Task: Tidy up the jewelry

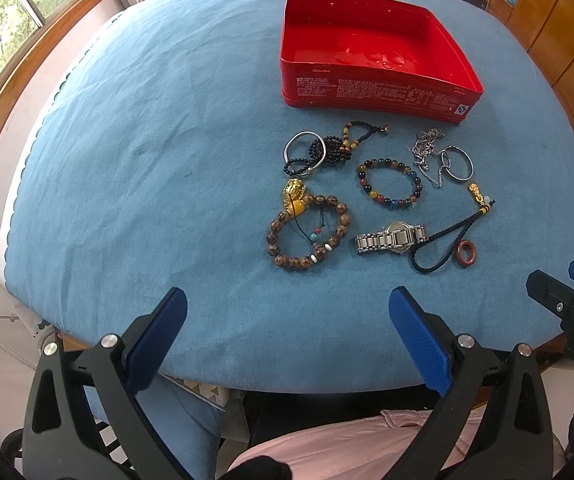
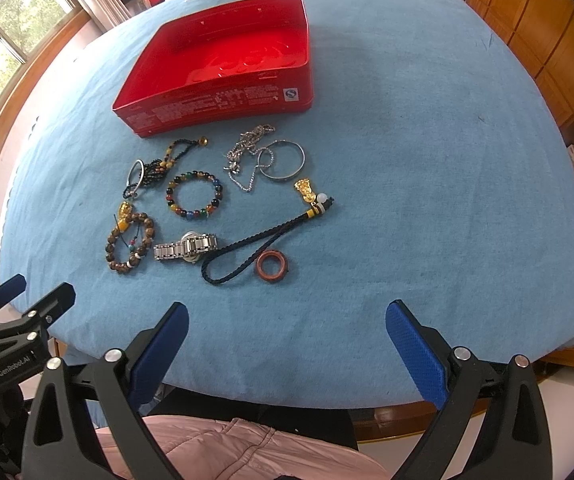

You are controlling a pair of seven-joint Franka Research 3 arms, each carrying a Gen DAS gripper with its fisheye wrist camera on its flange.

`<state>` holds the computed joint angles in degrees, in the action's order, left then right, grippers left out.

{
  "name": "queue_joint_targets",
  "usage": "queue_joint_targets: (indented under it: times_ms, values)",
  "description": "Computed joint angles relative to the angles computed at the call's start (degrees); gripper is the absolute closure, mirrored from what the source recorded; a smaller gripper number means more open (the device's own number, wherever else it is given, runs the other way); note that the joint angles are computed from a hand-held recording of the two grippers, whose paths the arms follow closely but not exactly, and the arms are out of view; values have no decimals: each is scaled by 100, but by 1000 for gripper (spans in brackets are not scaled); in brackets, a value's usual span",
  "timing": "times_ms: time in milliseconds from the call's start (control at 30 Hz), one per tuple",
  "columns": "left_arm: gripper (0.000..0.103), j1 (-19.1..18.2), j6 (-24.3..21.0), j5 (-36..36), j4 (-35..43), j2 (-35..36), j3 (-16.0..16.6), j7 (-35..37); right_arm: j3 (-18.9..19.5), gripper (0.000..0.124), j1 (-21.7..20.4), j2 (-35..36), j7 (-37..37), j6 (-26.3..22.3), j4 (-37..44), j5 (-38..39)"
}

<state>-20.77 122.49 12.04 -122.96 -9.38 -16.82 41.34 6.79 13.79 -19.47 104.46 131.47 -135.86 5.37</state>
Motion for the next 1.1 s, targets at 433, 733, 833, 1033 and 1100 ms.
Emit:
queue_joint_targets:
  times_ms: [433,733,833,1033,1100]
  values:
    - [3,21,-9,28,44,67,14,22,-14,25,4,-2,-9,-11,-4,15]
    - [3,165,421,-563,-244,44,238,356,-198,25,37,223,-244,328,16,419]
    - [3,317,516,-589,-351,44,319,309,-368,25,65,305,-515,345,-13,992]
    - [4,597,914,-641,-223,366,458,507,-360,25,-113,493,-438,394,57,1083]
    - [4,670,1054,-649,-47,607,487,668,-367,26,-148,549,-414,407,95,1068]
